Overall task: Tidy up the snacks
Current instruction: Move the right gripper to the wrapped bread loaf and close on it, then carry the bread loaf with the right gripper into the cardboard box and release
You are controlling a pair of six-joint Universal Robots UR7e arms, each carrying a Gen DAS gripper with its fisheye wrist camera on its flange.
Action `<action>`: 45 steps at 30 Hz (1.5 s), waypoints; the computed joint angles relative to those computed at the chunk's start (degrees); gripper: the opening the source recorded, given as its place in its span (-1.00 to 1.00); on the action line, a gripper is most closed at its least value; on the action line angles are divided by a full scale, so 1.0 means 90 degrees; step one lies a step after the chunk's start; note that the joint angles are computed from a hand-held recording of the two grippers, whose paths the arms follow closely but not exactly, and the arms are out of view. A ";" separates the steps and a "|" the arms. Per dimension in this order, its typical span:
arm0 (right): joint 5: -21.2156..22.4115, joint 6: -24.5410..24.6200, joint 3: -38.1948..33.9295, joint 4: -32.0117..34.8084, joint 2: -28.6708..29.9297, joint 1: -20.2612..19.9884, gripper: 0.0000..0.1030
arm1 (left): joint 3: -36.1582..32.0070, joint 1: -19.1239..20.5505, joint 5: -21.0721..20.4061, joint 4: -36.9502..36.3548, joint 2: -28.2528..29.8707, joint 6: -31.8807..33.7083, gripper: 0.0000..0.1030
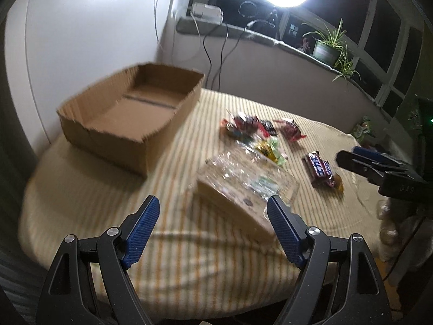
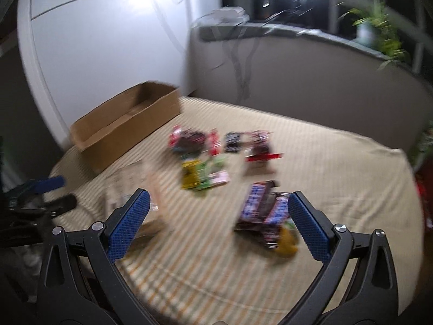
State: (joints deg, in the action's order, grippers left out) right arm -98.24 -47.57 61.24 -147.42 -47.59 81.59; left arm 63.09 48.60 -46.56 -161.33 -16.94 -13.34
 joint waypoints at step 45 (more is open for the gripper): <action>-0.0518 0.0225 -0.6319 0.6898 0.3273 0.0393 -0.07 | -0.0926 0.0347 -0.1576 0.1038 0.0344 -0.0397 -0.06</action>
